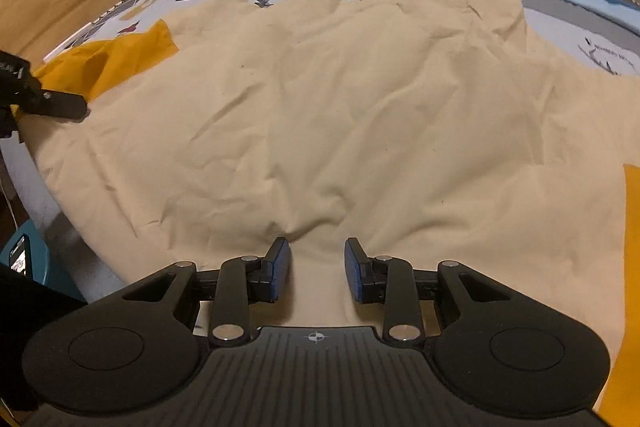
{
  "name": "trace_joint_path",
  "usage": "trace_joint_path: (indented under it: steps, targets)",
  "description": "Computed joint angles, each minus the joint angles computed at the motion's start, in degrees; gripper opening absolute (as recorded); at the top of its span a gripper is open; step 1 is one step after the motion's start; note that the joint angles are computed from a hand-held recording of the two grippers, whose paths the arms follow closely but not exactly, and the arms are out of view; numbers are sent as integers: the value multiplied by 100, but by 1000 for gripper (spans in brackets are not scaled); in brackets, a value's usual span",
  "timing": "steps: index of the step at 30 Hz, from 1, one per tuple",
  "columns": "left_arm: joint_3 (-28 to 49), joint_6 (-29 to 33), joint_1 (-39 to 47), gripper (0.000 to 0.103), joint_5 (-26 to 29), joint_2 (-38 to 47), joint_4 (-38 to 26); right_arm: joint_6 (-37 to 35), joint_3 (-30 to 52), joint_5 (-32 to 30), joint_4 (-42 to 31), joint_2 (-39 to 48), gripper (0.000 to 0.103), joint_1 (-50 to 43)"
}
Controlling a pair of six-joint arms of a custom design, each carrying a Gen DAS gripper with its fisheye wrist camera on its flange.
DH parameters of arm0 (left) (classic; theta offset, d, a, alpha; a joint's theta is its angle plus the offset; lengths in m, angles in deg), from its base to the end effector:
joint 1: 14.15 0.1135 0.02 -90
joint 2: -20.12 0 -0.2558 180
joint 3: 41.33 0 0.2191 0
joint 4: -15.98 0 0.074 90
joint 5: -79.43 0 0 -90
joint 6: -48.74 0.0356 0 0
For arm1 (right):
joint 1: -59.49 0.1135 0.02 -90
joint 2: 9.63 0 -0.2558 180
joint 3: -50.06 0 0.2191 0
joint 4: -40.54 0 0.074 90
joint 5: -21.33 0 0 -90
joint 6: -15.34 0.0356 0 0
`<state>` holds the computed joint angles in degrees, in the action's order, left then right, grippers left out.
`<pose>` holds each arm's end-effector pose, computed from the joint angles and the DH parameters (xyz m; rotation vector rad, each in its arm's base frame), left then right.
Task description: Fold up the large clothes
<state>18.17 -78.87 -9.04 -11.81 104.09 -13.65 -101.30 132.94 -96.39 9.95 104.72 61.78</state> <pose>0.2557 0.0236 0.1884 -0.9285 2.3499 -0.2028 0.3608 0.0310 0.1389 -0.7819 2.4096 0.4772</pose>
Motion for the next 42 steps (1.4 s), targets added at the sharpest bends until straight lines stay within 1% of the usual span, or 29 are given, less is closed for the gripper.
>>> trace_joint_path:
  steps: [4,5,7,9,10,14,16,17,19,21,22,24,27,30,31,32,34,37,39,40,41,42]
  targets:
    - [-18,-83,-211,12,-272,-83,-54,-55,-454,-111,574,-512,32,-314]
    - [-14,-85,-290,12,-376,-99,-67,-7,-560,-282,775,-728,32,-500]
    - [0,-115,-454,12,-577,-122,-81,121,-643,-849,1127,-1171,32,-1057]
    - [3,-122,-659,12,-823,-170,-82,217,-528,-1445,1444,-1398,32,-1678]
    - [26,-113,-765,12,-954,-172,-82,302,-461,-1690,1718,-1459,32,-2018]
    - [245,-204,-1500,12,-1792,-118,-81,346,117,-2166,2507,-1080,32,-3133]
    - [428,-159,-2059,11,-2341,-19,43,294,395,-2132,2847,-720,32,-3622]
    - [516,-73,-2331,11,-2587,44,145,303,497,-2071,2858,-581,32,-3820]
    - [736,223,-2980,8,-3122,278,499,151,1141,-1858,2042,-271,32,-4113]
    - [1015,679,-3601,7,-3532,661,982,470,1423,-1998,2087,-88,32,-4416]
    - [1187,923,-3867,7,-3665,919,1239,511,1602,-2071,1979,7,32,-4542]
    - [1557,1351,-4306,7,-3791,1466,1685,345,2004,-2129,1573,224,32,-4707]
    - [2292,2014,-4819,6,-3647,2394,2174,81,2262,-2259,1304,375,32,-4877]
    - [3229,2478,-5191,6,-3164,3360,2137,-35,2470,-2313,1087,486,32,-4877]
    - [3591,2602,-5274,6,-2938,3690,2015,-107,2595,-2344,924,552,32,-4901]
    - [3949,2674,-5327,6,-2676,4005,1849,-88,2538,-2271,899,516,32,-4796]
    - [4729,2726,-5375,6,-2113,4622,1360,-175,2491,-2277,706,466,32,-4752]
    - [5588,2902,-5451,7,-1604,5307,714,-365,2684,-2335,187,533,32,-4686]
    - [5583,2956,-5414,9,-1347,5392,709,-506,2721,-2350,-116,538,34,-4593]
    - [5503,2948,-5364,15,-1099,5354,716,-606,2811,-2378,-410,572,36,-4528]
    - [5393,2916,-5286,21,-819,5269,686,-729,2962,-2416,-770,645,45,-4486]
    - [5226,2872,-5205,30,-494,5155,692,-946,3262,-2436,-1382,791,55,-4417]
